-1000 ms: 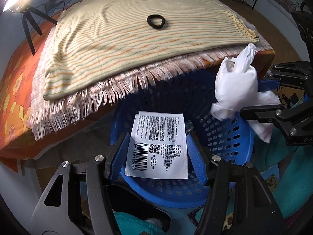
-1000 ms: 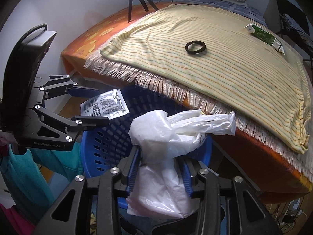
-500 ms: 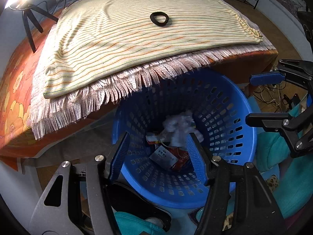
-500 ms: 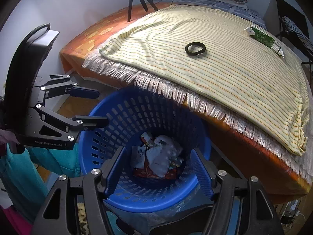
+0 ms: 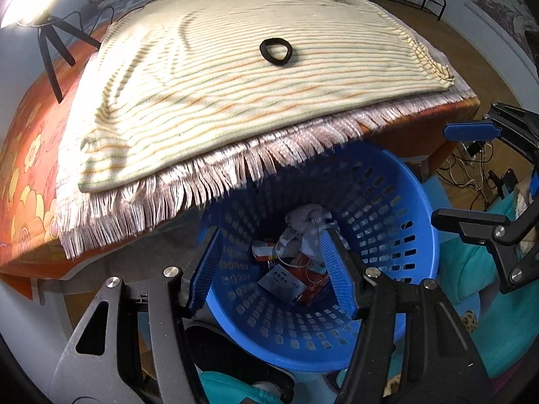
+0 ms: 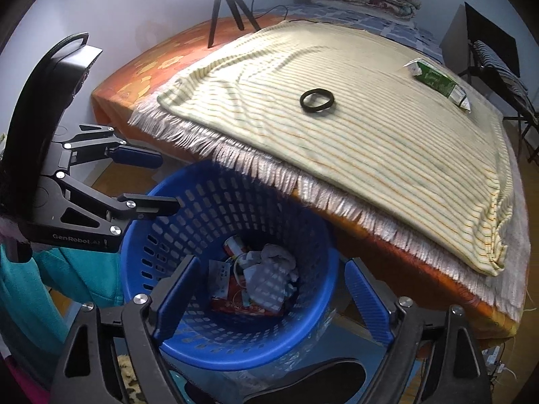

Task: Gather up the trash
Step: 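Move both tools back over the cloth toward the hair tie and milk carton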

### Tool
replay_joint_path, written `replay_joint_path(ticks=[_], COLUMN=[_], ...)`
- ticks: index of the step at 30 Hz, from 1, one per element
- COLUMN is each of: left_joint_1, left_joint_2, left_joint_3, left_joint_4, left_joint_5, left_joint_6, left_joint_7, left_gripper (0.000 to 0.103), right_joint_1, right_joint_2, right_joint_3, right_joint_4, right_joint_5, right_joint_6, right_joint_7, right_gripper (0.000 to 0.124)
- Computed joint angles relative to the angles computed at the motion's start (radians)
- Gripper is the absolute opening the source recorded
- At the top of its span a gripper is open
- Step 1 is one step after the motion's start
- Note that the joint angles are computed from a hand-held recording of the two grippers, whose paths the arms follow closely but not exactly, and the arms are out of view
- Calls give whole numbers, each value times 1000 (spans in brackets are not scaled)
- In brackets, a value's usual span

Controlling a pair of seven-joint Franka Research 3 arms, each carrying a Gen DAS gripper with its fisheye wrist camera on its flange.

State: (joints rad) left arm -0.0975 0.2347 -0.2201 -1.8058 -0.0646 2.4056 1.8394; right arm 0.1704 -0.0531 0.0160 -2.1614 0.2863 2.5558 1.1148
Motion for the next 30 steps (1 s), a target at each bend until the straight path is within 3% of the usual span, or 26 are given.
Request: replay_joint_path(ticks=[11, 14, 30], left_joint_1=[-9, -8, -38], left_joint_2=[43, 57, 192], left_joint_3=[-3, -7, -31], left_joint_4=[85, 117, 375], left_joint_5=[23, 15, 30], left_joint_6=[-1, -5, -79], left_joint_7=[-36, -39, -22], left_gripper=[62, 72, 72], right_joint_1=[-19, -26, -78], right_joint_2=[-3, 3, 46], right_joint_3=[-11, -16, -44], right_joint_4=[23, 40, 152], right_joint_5=[-38, -30, -71], right_joint_6=[25, 14, 8], right_joint_7=[50, 59, 105], right_gripper=[93, 93, 94])
